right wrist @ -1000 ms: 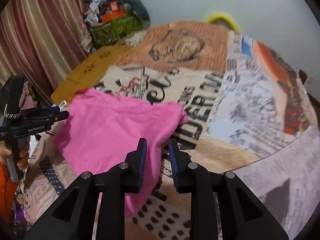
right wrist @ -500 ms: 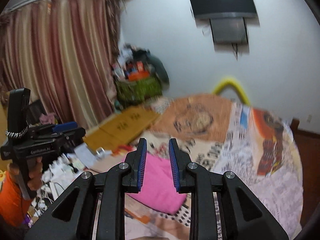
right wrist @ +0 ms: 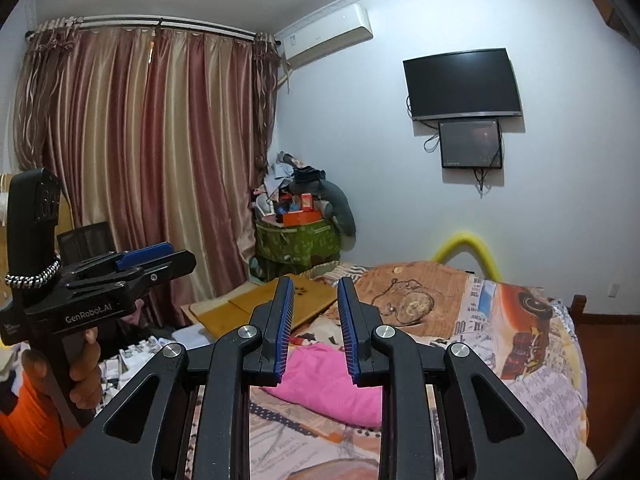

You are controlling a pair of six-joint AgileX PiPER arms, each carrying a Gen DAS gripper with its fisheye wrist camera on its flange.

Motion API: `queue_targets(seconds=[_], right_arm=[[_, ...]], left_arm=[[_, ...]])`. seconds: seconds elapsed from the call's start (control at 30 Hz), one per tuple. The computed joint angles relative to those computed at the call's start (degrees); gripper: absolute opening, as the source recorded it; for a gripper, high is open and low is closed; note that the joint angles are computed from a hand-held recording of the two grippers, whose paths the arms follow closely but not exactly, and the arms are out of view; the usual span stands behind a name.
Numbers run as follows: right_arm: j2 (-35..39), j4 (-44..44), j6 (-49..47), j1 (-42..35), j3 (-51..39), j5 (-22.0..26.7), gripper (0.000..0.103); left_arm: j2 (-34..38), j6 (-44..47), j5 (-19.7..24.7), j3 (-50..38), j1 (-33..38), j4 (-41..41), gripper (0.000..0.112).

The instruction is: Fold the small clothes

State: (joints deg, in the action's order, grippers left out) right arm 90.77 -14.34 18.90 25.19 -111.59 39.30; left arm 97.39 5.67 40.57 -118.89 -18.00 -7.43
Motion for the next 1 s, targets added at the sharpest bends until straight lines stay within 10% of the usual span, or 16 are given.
queue_targets(seconds=[0.13, 0.4, 1.0], right_arm=[[-2.03, -5.64, 6.33, 1.22, 3.57, -0.97, 0.063], [-2.98, -15.19, 12.74, 4.08, 3.42, 1.64, 0.101], [-4.23, -17.08, 14.93, 5.21, 5.77, 2.08, 0.102]], left_arm=[[-1.65, -0.88, -1.2, 3.68, -0.21, 0.6, 0.082], [-4.74, -2.5, -4.6, 9.32, -0.09, 0.5, 0.103], [-5.89, -3.7, -5.23, 11.13, 0.29, 0.58, 0.103]])
